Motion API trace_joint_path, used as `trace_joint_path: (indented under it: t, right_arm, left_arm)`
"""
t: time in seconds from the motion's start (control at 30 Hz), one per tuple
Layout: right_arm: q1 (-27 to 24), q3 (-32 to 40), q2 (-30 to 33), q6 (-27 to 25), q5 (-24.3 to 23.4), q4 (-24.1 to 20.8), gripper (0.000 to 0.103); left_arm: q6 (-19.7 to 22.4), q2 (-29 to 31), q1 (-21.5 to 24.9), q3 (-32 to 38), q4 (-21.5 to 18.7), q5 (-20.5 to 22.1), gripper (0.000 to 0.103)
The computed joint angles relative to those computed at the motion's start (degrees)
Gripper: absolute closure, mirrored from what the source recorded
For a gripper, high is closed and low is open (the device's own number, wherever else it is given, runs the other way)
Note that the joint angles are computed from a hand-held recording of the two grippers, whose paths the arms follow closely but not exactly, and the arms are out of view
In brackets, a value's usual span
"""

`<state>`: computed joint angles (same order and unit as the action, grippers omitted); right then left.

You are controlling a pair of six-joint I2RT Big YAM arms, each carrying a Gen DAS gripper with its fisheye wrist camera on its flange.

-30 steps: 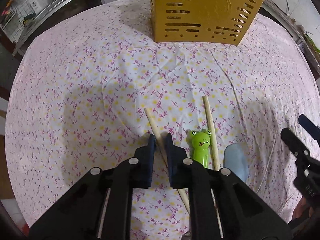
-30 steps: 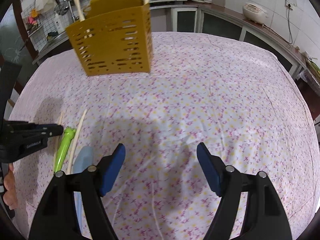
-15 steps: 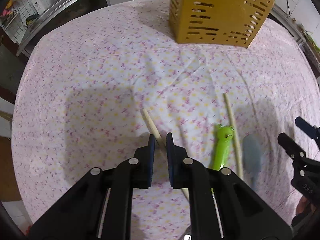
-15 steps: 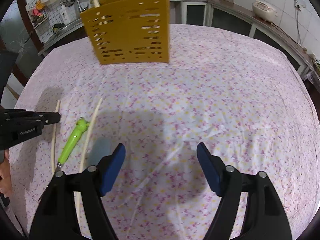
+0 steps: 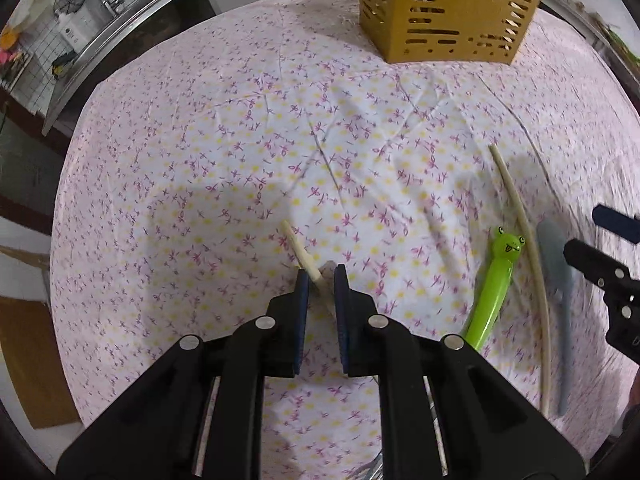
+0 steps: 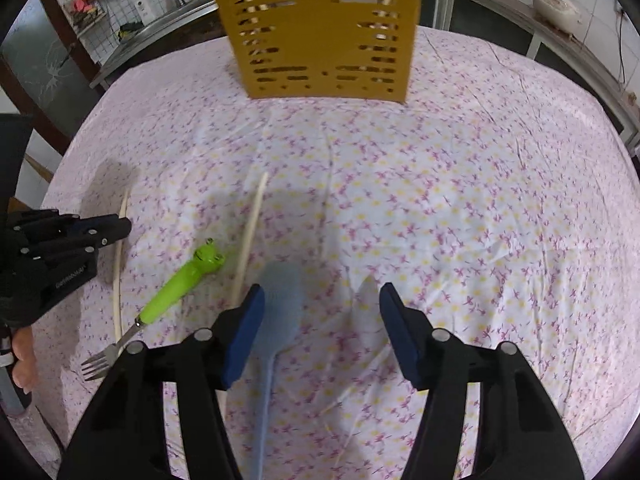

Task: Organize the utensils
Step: 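Close the left tool on the chopstick while the right tool grips the blue spoon handle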

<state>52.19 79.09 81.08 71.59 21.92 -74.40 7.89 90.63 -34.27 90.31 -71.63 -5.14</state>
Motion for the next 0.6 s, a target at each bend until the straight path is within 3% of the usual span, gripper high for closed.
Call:
trace_joint_path:
  t: [0.3, 0.47, 0.6]
  right_arm:
    - [-0.1, 5.3, 4.9, -1.4, -4.1, -3.0, 0.069]
    - [0.0, 9.0, 8.1, -2.6, -4.1, -6.5, 0.072]
    - [-0.3, 8.7, 7.2, -3.0, -4.1, -5.9, 0.082]
  left_arm:
    - [1.3, -1.0, 0.9, -2.3, 2.0, 2.1, 0.091]
    - [2.5, -2.0, 2.0, -3.6, 2.3, 3.2, 0.091]
    - [3.3, -1.9, 3.2, -3.0, 2.0, 3.3, 0.091]
